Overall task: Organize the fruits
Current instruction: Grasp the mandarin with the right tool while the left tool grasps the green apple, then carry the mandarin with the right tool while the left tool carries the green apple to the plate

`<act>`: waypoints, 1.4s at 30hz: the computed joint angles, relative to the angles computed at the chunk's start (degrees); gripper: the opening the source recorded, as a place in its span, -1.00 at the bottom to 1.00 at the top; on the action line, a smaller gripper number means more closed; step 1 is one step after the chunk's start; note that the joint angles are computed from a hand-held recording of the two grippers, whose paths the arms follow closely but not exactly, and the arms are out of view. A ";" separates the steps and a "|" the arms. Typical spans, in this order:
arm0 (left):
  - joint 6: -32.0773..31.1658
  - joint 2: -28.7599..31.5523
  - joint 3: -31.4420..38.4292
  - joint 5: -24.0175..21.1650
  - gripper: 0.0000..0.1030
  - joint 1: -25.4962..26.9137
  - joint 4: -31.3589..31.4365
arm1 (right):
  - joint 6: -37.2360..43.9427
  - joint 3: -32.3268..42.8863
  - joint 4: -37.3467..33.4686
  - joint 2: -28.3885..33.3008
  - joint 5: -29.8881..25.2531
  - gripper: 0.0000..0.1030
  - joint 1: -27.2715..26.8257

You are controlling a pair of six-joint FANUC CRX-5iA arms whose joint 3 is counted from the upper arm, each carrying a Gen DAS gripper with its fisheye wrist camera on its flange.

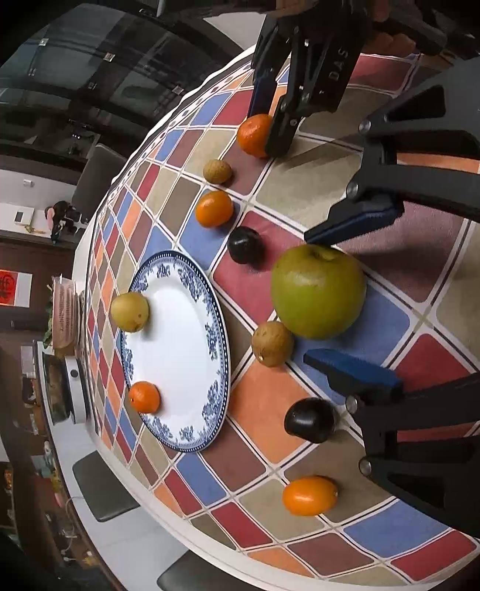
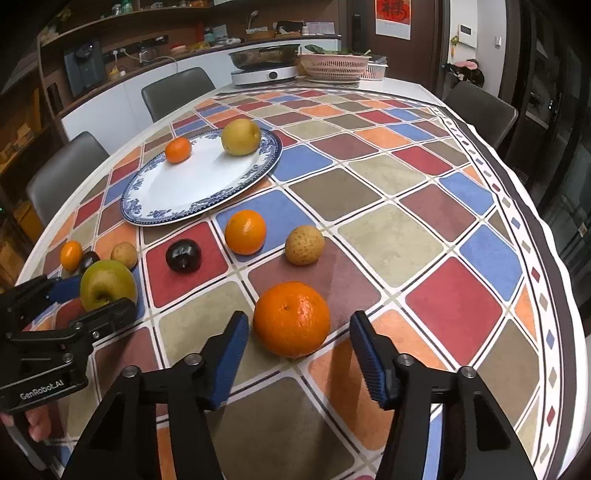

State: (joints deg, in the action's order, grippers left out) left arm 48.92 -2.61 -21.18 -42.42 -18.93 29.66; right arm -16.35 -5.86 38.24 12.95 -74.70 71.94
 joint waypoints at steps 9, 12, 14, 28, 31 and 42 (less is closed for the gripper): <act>-0.56 -0.30 -0.27 0.36 -0.03 -0.27 -0.19 | 0.30 -0.61 0.39 -0.14 1.44 -0.18 -0.05; -0.71 -0.36 -0.29 0.38 -0.03 -0.23 -0.31 | 0.47 -0.51 0.50 -0.01 1.20 -0.19 0.06; -0.73 -0.55 -0.40 0.38 -0.03 -0.18 -0.41 | 0.35 -0.65 0.63 -0.11 1.19 -0.19 0.10; -3.76 -3.02 -1.98 0.28 -0.03 0.73 3.03 | 0.02 1.10 3.37 -0.22 -0.58 -0.19 1.92; -4.76 -3.97 -2.47 -0.22 -0.03 1.27 4.44 | -0.20 1.74 4.37 -0.17 -0.94 -0.19 2.40; -9.31 -8.29 -4.89 -0.22 -0.03 3.31 9.62 | -0.49 4.49 7.53 0.39 -1.42 -0.19 4.05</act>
